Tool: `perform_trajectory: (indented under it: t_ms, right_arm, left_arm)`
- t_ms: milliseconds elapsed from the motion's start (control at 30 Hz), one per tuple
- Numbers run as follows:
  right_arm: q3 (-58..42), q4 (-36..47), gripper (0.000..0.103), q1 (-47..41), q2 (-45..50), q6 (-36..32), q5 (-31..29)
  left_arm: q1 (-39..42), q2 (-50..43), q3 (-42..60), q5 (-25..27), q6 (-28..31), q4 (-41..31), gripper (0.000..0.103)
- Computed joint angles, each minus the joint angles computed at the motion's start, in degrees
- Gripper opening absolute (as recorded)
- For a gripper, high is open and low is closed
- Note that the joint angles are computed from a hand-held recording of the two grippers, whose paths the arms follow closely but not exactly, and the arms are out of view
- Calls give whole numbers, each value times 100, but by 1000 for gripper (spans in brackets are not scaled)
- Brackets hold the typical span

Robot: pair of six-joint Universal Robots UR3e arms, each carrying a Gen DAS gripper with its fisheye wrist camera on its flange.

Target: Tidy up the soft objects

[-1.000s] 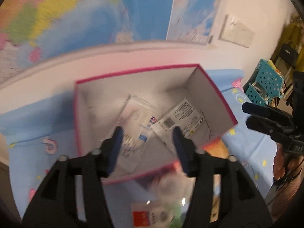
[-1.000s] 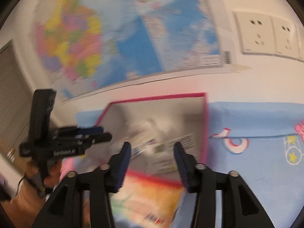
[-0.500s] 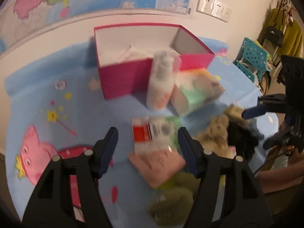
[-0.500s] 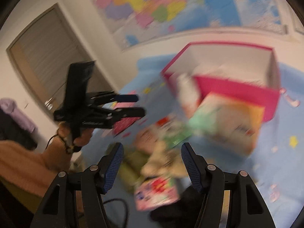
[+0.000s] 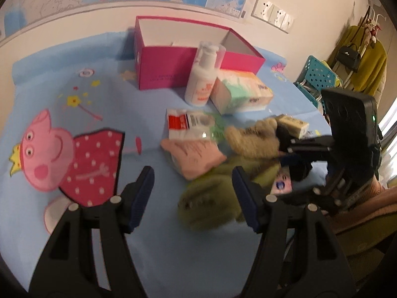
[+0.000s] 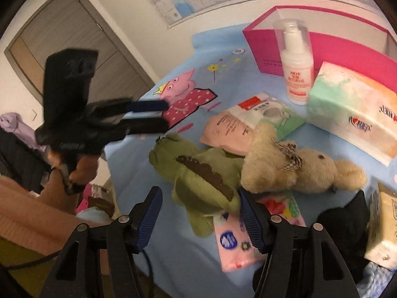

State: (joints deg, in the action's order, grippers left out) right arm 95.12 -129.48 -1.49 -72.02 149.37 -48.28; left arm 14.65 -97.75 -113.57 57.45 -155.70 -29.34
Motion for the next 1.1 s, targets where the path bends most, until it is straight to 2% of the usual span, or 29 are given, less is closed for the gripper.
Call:
perform_trajectory:
  t_ms: [100, 167, 200, 267, 400, 533, 767, 1000, 1100]
  right_arm:
    - [95, -375, 49, 50, 16, 218, -196]
    - [184, -402, 47, -12, -16, 231, -101]
    - [247, -455, 44, -12, -46, 243, -126]
    - [376, -509, 43, -41, -133, 234, -99]
    - [512, -723, 38, -38, -247, 303, 61]
    - [494, -908, 37, 87, -279, 397, 25]
    - [139, -936, 37, 119, -366, 476, 347]
    - [-1052, -863, 37, -99, -50, 741, 780]
    - [-1834, -904, 37, -169, 302, 986, 797]
  left_arm:
    - [112, 78, -210, -100, 133, -155, 66]
    - [151, 57, -324, -108, 174, -234, 67]
    - [248, 79, -407, -287, 233, -340, 67]
    - [372, 120, -497, -519, 326, -513, 67]
    - [311, 154, -501, -600, 483, -819, 66]
    - [141, 326, -614, -275, 333, -539, 66]
    - [432, 1036, -652, -444, 223, -433, 66]
    - [269, 618, 541, -441, -196, -68, 66]
    - [-129, -39, 1535, -50, -495, 153, 66]
